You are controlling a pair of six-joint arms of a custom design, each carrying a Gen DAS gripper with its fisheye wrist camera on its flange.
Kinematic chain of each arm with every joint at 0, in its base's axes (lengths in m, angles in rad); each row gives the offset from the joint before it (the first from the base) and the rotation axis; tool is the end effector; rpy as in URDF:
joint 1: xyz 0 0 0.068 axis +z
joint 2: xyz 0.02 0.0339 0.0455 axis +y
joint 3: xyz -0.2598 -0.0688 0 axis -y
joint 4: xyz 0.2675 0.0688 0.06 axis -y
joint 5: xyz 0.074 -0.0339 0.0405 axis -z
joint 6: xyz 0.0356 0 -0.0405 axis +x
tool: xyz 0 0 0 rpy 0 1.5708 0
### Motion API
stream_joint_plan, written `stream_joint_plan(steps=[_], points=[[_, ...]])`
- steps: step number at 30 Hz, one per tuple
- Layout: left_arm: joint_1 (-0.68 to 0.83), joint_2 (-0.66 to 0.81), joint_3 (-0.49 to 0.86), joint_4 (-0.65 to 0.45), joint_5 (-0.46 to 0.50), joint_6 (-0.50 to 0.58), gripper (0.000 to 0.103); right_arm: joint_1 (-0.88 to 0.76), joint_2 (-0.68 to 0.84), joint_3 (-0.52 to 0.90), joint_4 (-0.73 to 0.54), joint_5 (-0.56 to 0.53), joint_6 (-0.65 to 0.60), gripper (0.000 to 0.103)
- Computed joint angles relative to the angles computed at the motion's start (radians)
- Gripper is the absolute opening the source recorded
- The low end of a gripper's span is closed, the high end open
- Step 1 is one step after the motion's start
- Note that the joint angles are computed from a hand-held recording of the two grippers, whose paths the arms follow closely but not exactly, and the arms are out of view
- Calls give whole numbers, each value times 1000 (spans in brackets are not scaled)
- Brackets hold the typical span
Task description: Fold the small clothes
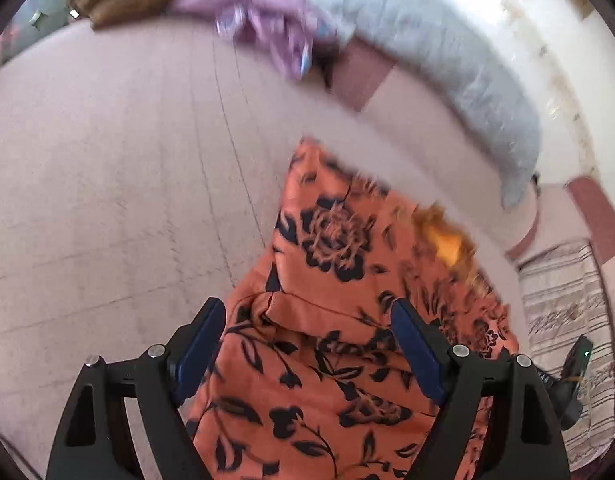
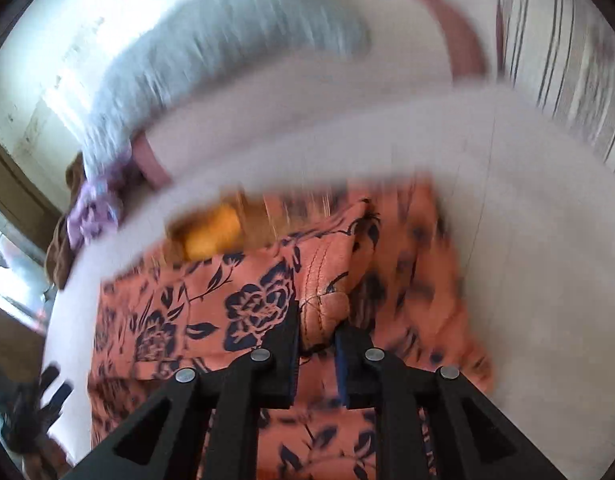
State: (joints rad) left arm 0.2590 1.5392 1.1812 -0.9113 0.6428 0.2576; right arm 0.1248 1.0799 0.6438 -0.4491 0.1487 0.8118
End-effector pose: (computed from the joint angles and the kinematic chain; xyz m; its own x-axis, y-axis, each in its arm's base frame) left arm 0.3088 0.0597 0.2378 -0.9010 -0.0278 -0.4330 0.2033 0.8546 -0.4779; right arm 0.2333 0.0240 0.1995 -0.5503 0.6541 -0.5189 0.5366 0.7532 0.3804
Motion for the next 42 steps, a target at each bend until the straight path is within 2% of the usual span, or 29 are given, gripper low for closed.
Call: stream_joint_plan(steps=[3,5,7,8,9,10,11,12,13,14,15,17,18,21,22,23,25,27,30,32,34,35,37,38,39,41,42], points=[[-51,44,34,59,-58,-68,85,-40,44,-62,88,-108,35,17],[-64,75,66,80,-35,-98,85,-46,-6,-90,117,-122,62,20],[-93,154,123,51,-38,-84,85,-44,-47,-106,124,-112,60,40],[-102,212,161,20,-42,-89,83,-55,-53,-106,118,-121,55,68],[-101,220,157,41,-38,-103,81,-48,-35,-97,128,-118,66,76],[-103,215,155,56,-50,-95,56,-52,-27,-100,142,-122,66,76],[-112,230,184,24,-70,-51,9,-69,-12,-104,154,-148,57,76],[-114,266,239,-44,-63,-13,9,-92,-17,-125,168,-179,44,73],[-104,256,243,-38,-50,-15,9,-88,-13,-129,179,-177,42,68],[-98,234,240,-31,-41,4,9,-86,-9,-135,189,-169,32,41],[-88,186,225,-17,-19,46,9,-103,-24,-134,167,-186,5,25],[-78,109,163,44,-9,91,10,-78,-39,-121,153,-154,0,25],[-90,101,132,80,-55,104,10,-62,-48,-113,134,-124,-4,25],[-109,212,141,84,-157,79,14,-85,7,-124,139,-153,-9,28],[-87,205,115,118,-110,67,15,-105,7,-151,170,-188,-17,28],[-85,190,107,124,-111,66,19,-118,-43,-186,189,-204,-9,28],[-92,165,94,144,-137,67,23,-134,-99,-185,133,-215,-9,33],[-91,179,111,134,-140,64,25,-141,-177,-183,78,-170,-25,36],[-65,167,114,125,-120,54,31,-196,-270,-174,76,-191,-34,36],[-48,154,93,136,-115,64,43,-222,-273,-160,117,-226,-49,36],[-52,158,103,129,-127,63,46,-271,-208,-151,206,-339,-51,57],[-56,158,102,129,-132,57,46,-313,-122,-148,284,-456,-39,80],[-42,138,102,111,-105,53,46,-353,31,-127,349,-576,-39,81],[-30,120,97,100,-86,62,48,-349,102,-101,326,-548,-51,75],[-22,94,86,99,-63,75,50,-356,132,-112,332,-533,-37,63],[-19,33,38,134,-17,105,67,-358,53,-155,338,-501,8,62],[-29,10,5,166,-5,118,69,-337,4,-162,319,-466,8,64]])
